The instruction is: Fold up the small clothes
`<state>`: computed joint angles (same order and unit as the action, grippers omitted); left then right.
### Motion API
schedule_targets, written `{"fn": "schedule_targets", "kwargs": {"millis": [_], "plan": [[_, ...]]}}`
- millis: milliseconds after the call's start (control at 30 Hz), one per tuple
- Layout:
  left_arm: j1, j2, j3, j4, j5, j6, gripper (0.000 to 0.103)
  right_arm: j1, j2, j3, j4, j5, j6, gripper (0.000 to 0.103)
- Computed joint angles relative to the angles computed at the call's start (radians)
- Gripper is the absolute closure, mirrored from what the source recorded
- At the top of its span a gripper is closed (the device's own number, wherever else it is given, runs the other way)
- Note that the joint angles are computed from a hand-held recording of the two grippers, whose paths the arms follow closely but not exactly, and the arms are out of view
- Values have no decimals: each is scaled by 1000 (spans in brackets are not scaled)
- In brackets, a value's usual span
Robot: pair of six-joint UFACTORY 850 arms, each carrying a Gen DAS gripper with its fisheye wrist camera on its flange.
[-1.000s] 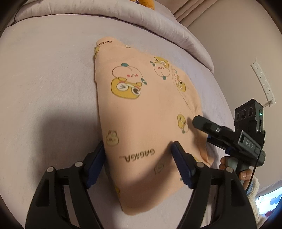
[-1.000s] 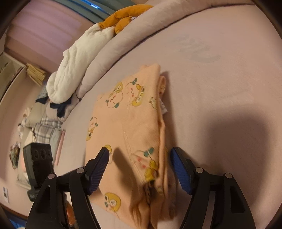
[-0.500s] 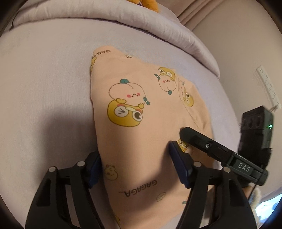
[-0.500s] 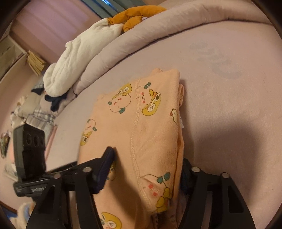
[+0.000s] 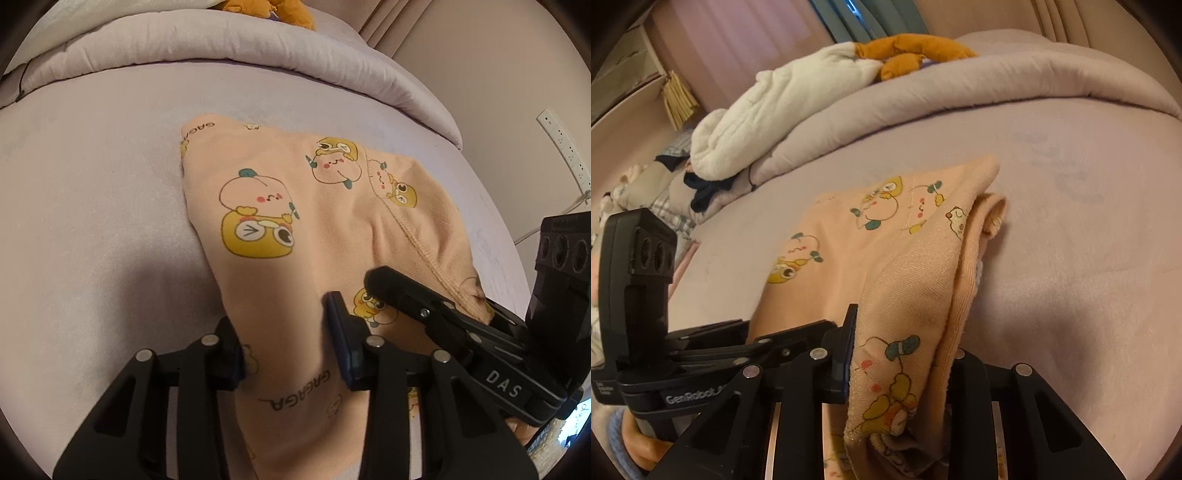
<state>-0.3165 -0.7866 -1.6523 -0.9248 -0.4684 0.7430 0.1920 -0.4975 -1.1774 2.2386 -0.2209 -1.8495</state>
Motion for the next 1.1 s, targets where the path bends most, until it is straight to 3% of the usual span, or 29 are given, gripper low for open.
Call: {"fn": "schedule_targets", "kwargs": {"millis": [167,567,1100], "plan": [[1,55,74,-65,17,87,74,25,40,33,134,3,-163,75],[18,174,238,-183,7,211,74,78,146,150,136,-23,-145,75],[67,480,598,-449,101,467,74,194,255,231,230,-61,-267,75]]}}
